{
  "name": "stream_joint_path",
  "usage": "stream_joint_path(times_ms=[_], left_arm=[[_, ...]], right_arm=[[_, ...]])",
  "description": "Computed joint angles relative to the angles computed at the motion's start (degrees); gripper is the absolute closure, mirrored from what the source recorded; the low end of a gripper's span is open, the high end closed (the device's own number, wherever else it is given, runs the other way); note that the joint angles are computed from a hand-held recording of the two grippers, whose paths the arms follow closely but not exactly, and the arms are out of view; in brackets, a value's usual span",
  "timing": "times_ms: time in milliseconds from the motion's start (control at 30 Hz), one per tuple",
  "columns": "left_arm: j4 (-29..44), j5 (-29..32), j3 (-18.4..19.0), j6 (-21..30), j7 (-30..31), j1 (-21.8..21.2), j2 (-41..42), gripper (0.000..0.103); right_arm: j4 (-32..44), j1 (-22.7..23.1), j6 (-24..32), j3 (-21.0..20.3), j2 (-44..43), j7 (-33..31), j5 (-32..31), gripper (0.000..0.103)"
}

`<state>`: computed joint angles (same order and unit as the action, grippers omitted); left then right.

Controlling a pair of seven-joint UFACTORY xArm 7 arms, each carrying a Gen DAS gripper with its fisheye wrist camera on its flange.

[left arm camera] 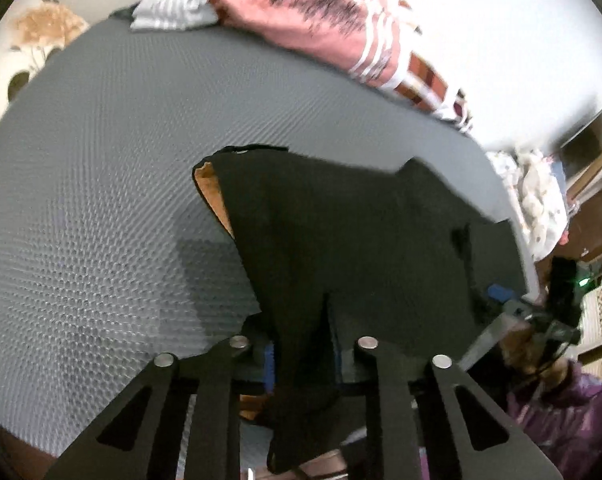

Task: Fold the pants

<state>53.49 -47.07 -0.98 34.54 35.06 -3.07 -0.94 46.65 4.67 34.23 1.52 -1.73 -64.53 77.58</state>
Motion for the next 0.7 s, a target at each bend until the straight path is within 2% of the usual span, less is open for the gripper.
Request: stream_joint_path(times_ms=[100, 233, 367, 467, 533, 567, 600, 667, 700], left_arm=[[0.9, -1.7, -1.0, 1.5, -2.7, -1.7, -3.6, 0.085], [8.0, -1.9, -4.1, 3.1, -5.9, -7.4, -3.1, 0.085], [20.2, -4.3, -8.6, 3.3, -5.4, -13.4, 4.8, 0.085], [31.3, 0.8, -12.1, 2.1, -8.6, -17.1, 15.4, 0.084], [39.2, 2.7, -14.3, 3.6, -11.7, -18.1, 23.4, 0.08], [43.0, 2.1, -15.7, 6.1, -12.4, -17.5, 27.0, 0.074], [46.4, 3.5, -15.9, 7.3, -14.6, -17.9, 30.0, 0.063], [51.6, 6.2, -16.3, 10.0, -18.6, -18.2, 34.0, 0.056], [53.0, 5.6, -17.5, 11.0, -18.2, -17.3, 35.2, 0.052]], right_arm=[[0.5, -0.8, 3.2, -0.8, 0.2, -0.1, 0.8, 0.023], [1.0, -4.3, 13.1, -3.6, 0.2, -1.9, 6.5, 0.023], [1.1, -9.8, 25.5, -6.9, 1.4, -1.6, 11.9, 0.022], [1.8, -14.5, 34.7, -8.8, 4.7, 1.3, 14.2, 0.022], [2.6, -18.2, 42.2, -9.5, 8.3, 3.7, 16.1, 0.022], [3.1, -19.6, 44.8, -9.3, 9.7, 4.4, 16.7, 0.022], [3.7, -21.1, 47.6, -9.1, 11.4, 5.5, 17.1, 0.022], [4.6, -23.4, 50.3, -8.4, 13.8, 6.9, 17.6, 0.023], [5.0, -24.3, 51.6, -7.9, 14.7, 7.0, 17.9, 0.023]])
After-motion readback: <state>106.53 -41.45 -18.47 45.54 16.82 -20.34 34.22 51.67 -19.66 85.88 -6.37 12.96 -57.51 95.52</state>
